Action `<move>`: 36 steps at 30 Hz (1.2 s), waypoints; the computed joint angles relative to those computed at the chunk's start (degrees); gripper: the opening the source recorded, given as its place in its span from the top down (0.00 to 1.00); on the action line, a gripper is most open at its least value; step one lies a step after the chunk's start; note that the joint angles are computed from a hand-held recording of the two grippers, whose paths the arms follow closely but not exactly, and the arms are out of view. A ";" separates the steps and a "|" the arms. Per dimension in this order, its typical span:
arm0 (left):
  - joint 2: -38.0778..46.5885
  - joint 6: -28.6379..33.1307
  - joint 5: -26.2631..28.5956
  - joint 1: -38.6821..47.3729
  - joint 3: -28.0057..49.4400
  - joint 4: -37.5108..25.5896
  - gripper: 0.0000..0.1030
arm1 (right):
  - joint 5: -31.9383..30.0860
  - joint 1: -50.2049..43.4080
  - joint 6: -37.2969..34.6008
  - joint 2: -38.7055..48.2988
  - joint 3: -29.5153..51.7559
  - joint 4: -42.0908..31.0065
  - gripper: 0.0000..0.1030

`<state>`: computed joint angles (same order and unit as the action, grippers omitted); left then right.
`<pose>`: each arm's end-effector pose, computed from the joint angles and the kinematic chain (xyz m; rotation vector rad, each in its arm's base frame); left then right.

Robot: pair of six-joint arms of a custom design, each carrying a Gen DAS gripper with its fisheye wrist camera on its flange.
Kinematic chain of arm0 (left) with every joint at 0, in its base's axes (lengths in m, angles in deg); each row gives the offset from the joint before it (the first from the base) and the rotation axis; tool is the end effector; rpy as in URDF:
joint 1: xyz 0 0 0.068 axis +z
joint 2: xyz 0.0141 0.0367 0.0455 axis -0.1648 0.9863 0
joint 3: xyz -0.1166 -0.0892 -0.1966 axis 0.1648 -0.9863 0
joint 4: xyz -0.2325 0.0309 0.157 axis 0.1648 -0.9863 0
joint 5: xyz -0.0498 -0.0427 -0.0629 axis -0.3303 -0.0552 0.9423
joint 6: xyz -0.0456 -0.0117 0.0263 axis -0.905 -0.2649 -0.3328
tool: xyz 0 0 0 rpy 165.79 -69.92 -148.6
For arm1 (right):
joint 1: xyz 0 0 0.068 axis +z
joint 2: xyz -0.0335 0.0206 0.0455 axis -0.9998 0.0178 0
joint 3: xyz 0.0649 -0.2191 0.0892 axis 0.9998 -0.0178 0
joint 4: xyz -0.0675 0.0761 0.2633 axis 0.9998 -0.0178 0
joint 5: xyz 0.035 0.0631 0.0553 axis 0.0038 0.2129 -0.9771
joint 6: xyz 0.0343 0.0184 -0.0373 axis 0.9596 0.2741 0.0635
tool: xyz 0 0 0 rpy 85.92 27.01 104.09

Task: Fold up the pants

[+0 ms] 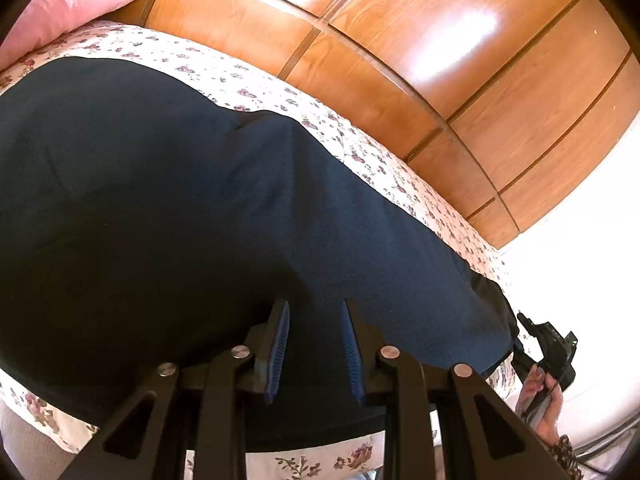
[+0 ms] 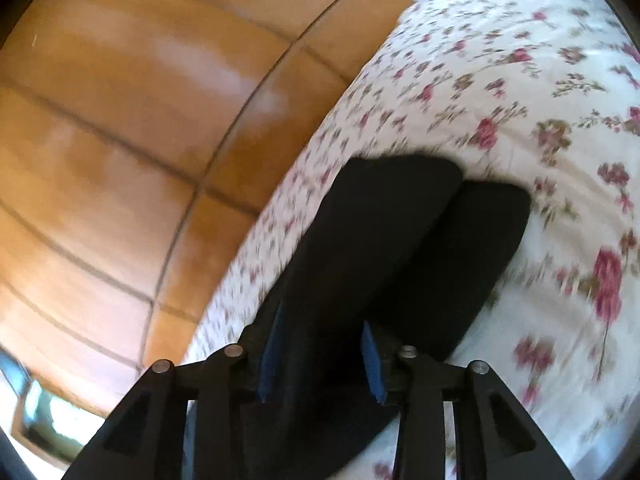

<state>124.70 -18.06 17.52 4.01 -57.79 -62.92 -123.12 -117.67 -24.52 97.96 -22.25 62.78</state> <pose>0.2207 0.0381 0.0890 -0.5939 2.2858 -0.5960 0.3611 -0.1662 0.0512 0.6322 2.1118 1.0035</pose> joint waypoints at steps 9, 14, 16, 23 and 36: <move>-0.11 1.36 -1.05 -1.25 1.28 -2.05 0.74 | -0.25 -1.16 -3.77 -5.85 3.52 -7.98 0.94; 1.84 0.56 -1.44 -1.89 2.14 -1.14 0.74 | 5.91 -0.54 -15.64 0.60 9.27 -20.08 0.94; 1.39 0.81 -1.96 -2.51 2.40 -1.83 0.74 | 6.23 -0.90 -15.59 3.20 9.56 -19.40 0.93; 2.86 2.40 -0.74 -4.29 3.91 -1.79 0.74 | -0.91 -3.21 -8.56 3.03 7.85 -15.90 0.81; 10.08 6.14 -3.10 -11.97 9.16 -1.63 0.74 | 2.83 -1.97 -13.90 2.49 6.70 -19.24 0.93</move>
